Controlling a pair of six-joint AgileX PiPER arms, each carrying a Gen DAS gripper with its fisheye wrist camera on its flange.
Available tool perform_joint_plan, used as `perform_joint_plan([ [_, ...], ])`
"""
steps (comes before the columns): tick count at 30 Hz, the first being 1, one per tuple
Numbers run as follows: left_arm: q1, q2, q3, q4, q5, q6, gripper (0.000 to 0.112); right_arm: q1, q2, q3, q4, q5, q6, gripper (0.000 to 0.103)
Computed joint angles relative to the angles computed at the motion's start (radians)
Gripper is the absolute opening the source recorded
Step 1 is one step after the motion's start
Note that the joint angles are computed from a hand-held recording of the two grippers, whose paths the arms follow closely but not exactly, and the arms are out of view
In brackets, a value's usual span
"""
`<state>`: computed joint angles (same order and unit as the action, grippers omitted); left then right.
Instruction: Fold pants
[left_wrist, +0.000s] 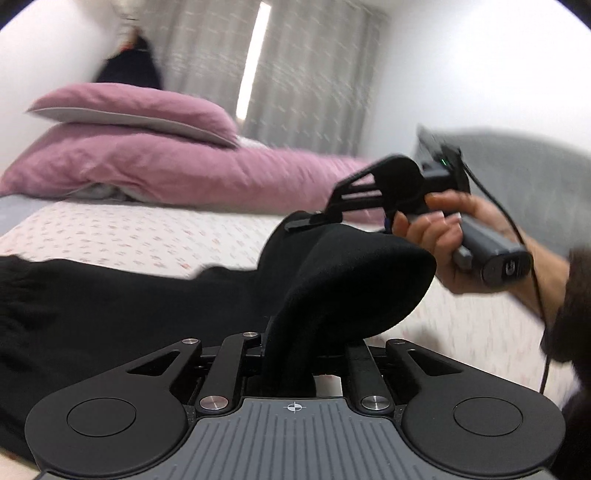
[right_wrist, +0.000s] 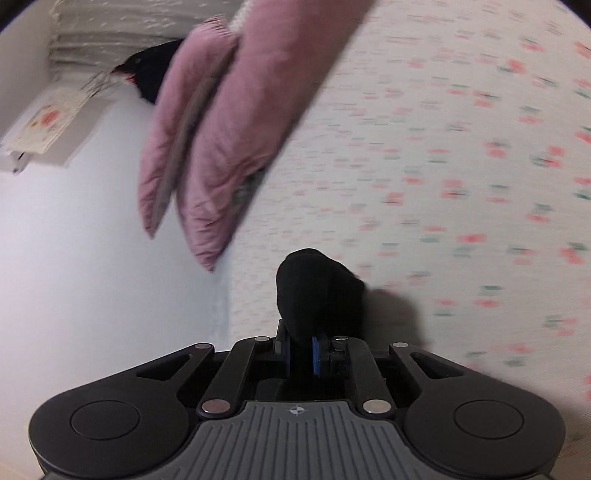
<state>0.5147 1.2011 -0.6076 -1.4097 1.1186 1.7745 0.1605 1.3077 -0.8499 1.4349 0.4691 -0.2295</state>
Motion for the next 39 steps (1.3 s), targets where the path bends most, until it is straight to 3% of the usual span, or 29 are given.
perform_joint_plan([
  [3, 0.104, 0.033, -0.028, -0.051, 0.055, -0.064, 0.012, 0.125, 0.077, -0.141, -0.105, -0.097, 0.142, 0.014],
  [6, 0.189, 0.073, -0.062, -0.096, 0.054, -0.179, 0.012, 0.224, 0.201, -0.316, -0.265, -0.148, 0.311, 0.014],
  [8, 0.235, 0.115, -0.096, -0.108, 0.038, -0.279, 0.012, 0.256, 0.284, -0.421, -0.278, -0.122, 0.331, 0.014],
  [13, 0.325, 0.19, -0.155, -0.114, -0.018, -0.432, 0.011, 0.362, 0.542, -0.773, -0.575, -0.06, 0.645, 0.014],
  [20, 0.351, 0.303, -0.27, -0.023, -0.146, -0.678, 0.015, 0.455, 0.917, -1.337, -0.93, 0.154, 1.054, 0.016],
  [23, 0.362, 0.342, -0.302, 0.021, -0.165, -0.774, 0.021, 0.472, 1.023, -1.495, -0.983, 0.214, 1.151, 0.026],
  [26, 0.387, 0.339, -0.291, 0.004, -0.156, -0.763, 0.026, 0.467, 1.017, -1.451, -0.892, 0.143, 1.101, 0.039],
  [31, 0.403, 0.336, -0.298, -0.046, -0.184, -0.732, 0.033, 0.475, 1.009, -1.512, -0.957, 0.181, 1.097, 0.05],
  [35, 0.422, 0.338, -0.335, -0.07, -0.23, -0.703, 0.046, 0.475, 0.852, -1.256, -0.982, 0.1, 1.021, 0.059],
  [39, 0.426, 0.396, -0.486, 0.016, -0.162, -0.615, 0.05, 0.474, 0.684, -0.999, -1.121, 0.029, 1.016, 0.068],
])
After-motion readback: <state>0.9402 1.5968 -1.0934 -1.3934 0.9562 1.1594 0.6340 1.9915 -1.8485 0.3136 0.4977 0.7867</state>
